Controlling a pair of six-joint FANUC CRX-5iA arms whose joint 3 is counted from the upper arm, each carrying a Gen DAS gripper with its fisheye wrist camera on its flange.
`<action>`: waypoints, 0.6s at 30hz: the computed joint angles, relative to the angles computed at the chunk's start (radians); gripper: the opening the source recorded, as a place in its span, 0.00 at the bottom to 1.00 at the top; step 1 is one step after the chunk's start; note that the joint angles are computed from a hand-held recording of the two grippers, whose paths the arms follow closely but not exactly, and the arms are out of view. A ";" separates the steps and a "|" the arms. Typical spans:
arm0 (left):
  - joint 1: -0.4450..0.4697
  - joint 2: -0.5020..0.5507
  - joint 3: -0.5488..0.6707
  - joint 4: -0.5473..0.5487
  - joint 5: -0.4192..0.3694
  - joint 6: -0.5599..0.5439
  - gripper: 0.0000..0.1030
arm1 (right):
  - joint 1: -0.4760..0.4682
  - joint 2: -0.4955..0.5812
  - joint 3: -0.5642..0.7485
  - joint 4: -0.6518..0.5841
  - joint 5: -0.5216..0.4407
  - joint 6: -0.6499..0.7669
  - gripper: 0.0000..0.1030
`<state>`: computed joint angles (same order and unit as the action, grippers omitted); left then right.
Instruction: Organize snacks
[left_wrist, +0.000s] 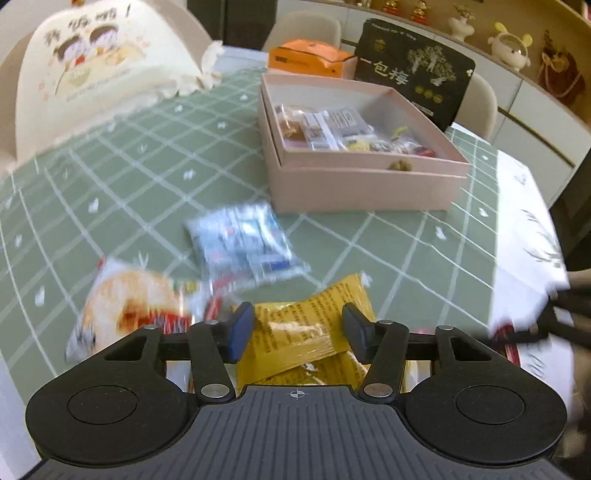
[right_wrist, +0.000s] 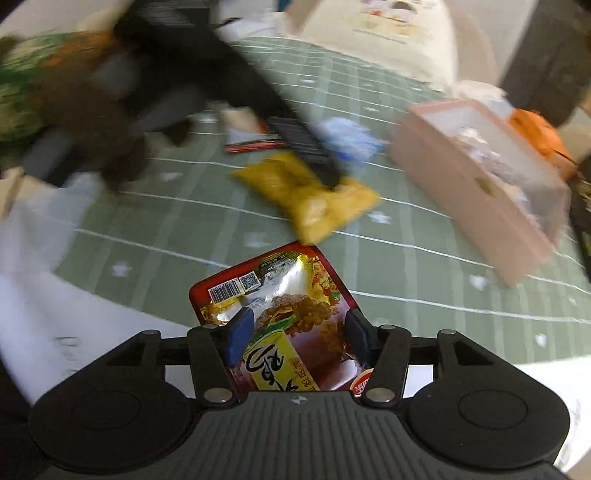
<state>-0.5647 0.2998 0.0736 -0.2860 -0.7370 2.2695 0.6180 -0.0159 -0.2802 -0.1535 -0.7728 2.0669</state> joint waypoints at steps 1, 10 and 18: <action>0.002 -0.021 -0.029 0.017 0.014 0.006 0.56 | -0.005 0.005 -0.006 0.028 0.021 -0.043 0.52; -0.077 -0.121 -0.112 -0.113 -0.128 0.370 0.46 | -0.108 0.134 0.238 -0.163 -0.091 -0.121 0.52; -0.103 -0.163 -0.116 -0.145 -0.182 0.508 0.46 | 0.008 0.409 0.527 -0.086 -0.103 -0.550 0.52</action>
<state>-0.6680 0.1369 -0.0428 -0.4315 -0.9192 2.7774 0.6259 0.3926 0.2464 -0.2398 -0.8761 1.5171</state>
